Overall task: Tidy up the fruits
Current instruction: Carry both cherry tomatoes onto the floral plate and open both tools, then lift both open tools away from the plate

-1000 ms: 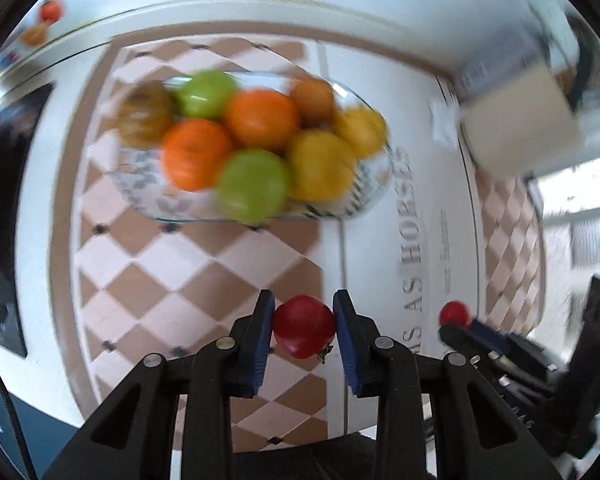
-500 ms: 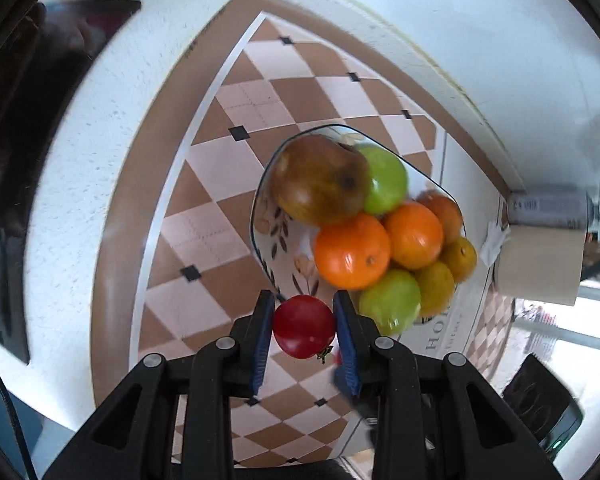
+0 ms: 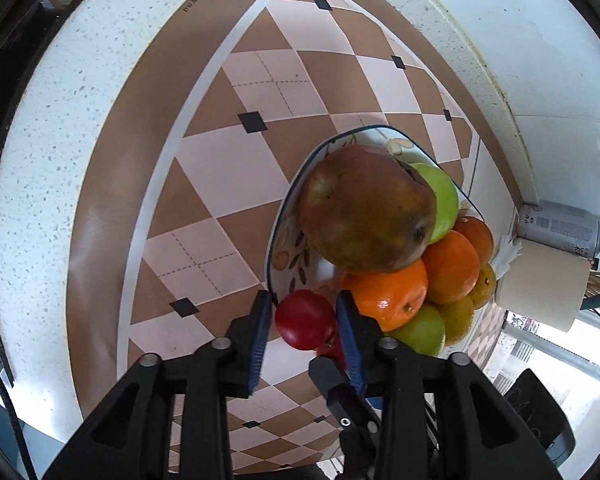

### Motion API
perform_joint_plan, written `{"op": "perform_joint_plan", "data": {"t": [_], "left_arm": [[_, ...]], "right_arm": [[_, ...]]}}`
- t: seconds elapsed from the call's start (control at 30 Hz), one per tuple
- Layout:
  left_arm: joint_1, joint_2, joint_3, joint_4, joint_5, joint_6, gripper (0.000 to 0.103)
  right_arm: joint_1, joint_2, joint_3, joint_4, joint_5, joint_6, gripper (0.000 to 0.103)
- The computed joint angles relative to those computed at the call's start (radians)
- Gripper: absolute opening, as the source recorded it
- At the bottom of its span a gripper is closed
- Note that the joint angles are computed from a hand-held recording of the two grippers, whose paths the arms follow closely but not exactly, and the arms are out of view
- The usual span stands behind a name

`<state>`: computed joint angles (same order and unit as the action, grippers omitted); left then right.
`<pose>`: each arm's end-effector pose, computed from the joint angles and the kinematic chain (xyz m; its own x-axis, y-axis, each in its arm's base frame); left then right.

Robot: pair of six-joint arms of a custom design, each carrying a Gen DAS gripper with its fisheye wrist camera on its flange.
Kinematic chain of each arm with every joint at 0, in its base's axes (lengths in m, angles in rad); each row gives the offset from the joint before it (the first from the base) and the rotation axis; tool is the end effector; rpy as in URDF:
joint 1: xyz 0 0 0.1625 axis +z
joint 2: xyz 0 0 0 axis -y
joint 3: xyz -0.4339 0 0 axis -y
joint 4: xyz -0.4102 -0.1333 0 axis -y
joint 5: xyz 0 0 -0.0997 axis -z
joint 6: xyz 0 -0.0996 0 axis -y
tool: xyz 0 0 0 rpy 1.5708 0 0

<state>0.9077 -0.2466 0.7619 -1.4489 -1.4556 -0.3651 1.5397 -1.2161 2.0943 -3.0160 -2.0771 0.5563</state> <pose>-0.3777 -0.7188 -0.0726 -0.8686 0.3954 -0.2987 0.1977 0.8293 0.5227 0.0681 -0.5459 0.2338 -0.7216 0.6894 0.0638 0.4796 0.5641 -0.6721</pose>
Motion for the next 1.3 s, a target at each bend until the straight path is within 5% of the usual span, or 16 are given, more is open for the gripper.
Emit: {"op": "perform_joint_plan", "data": {"t": [0.23, 0.47, 0.57, 0.73, 0.93, 1.3], "left_arm": [[-0.014, -0.008, 0.002, -0.012, 0.03, 0.029, 0.032], [-0.076, -0.129, 0.189, -0.127, 0.217, 0.131, 0.033], [-0.106, -0.206, 0.317, -0.222, 0.283, 0.177, 0.046], [-0.168, -0.298, 0.501, -0.378, 0.375, 0.237, 0.083], [-0.218, -0.347, 0.608, -0.493, 0.411, 0.248, 0.1], [-0.287, -0.415, 0.721, -0.628, 0.45, 0.232, 0.101]], "right_arm": [[0.033, -0.029, 0.017, 0.017, -0.038, 0.014, 0.053], [0.116, -0.119, 0.046, 0.12, -0.218, 0.03, 0.079], [0.143, -0.177, 0.068, 0.202, -0.31, 0.061, 0.086], [0.16, -0.27, 0.104, 0.341, -0.421, 0.12, 0.094], [0.182, -0.356, 0.148, 0.404, -0.477, 0.117, 0.095], [0.233, -0.417, 0.174, 0.404, -0.529, 0.078, 0.096]]}}
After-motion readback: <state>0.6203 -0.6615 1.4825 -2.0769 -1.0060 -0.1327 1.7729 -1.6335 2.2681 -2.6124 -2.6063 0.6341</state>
